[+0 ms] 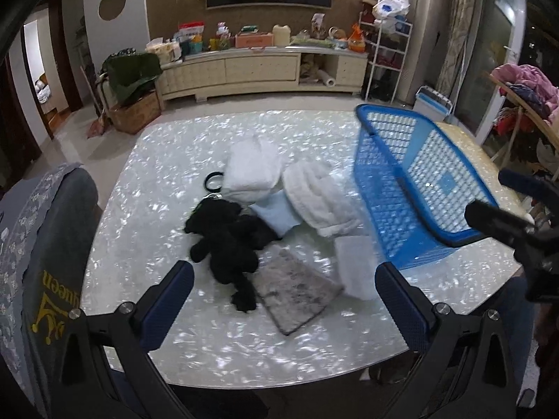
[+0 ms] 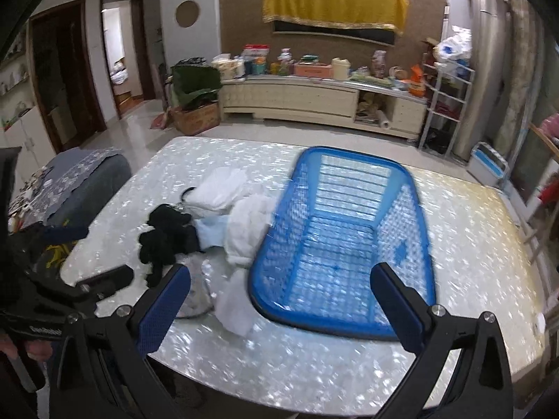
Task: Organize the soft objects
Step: 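Reach the right gripper down to the grey felt pad and grasp it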
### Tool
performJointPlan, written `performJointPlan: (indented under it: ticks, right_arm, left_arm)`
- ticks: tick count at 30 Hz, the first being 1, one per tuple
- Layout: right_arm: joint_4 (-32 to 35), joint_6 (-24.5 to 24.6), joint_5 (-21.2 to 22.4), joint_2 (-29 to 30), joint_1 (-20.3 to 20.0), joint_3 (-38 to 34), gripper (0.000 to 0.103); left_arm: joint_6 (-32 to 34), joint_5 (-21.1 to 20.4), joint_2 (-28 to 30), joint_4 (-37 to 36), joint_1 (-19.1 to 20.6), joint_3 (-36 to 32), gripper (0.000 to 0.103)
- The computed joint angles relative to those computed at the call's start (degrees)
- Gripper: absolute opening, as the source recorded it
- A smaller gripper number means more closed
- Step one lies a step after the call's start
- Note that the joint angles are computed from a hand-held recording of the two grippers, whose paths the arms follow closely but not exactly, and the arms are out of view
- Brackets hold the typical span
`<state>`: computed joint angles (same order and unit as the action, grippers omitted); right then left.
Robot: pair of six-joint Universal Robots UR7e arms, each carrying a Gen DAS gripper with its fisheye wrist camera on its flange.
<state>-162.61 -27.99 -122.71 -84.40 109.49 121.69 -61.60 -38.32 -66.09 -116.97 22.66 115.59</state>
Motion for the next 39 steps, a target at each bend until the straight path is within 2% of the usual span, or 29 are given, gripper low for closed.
performJointPlan:
  ticks: [4,6,9,16,19,29,33,36,39]
  right_arm:
    - [2.6,-0.9,0.9,3.7,1.1,-2.6,0.103]
    - [4.6,-0.9,1.7,5.1,1.5,-3.8,0.097]
    - [7.8,-0.6,2.2,8.0,2.2,-5.9,0.093]
    - [12.6,-2.3,0.6,14.3,3.3,-8.6,0.084]
    - [14.5,-2.6,0.0,16.5,3.1,-9.1,0.083]
    - [21.3,-0.6,-4.7,22.8,1.3,-10.7,0.068]
    - [24.6,1.8,-4.6,24.0,-0.3,-11.9,0.064]
    - [24.4,2.2,-5.0,25.1,-1.4,-12.2,0.062]
    - [25.9,3.0,-4.7,25.9,-2.3,-12.9,0.052]
  left_arm:
    - [-0.5,-0.5,-2.3,2.0,1.8,0.8,0.103]
    - [-1.1,-0.6,-3.8,3.4,2.8,1.5,0.103]
    - [-1.8,-0.7,-5.9,5.3,4.2,2.6,0.103]
    - [-2.5,-1.4,-10.9,6.2,6.7,5.9,0.103]
    - [-1.6,-1.6,-12.0,5.1,7.6,7.4,0.103]
    - [1.4,-4.3,-12.4,0.2,11.0,10.5,0.103]
    - [3.2,-4.7,-11.9,-2.7,12.2,11.1,0.103]
    - [4.7,-5.0,-11.4,-5.0,13.0,11.3,0.103]
    - [6.0,-5.2,-10.7,-6.4,13.6,11.2,0.103]
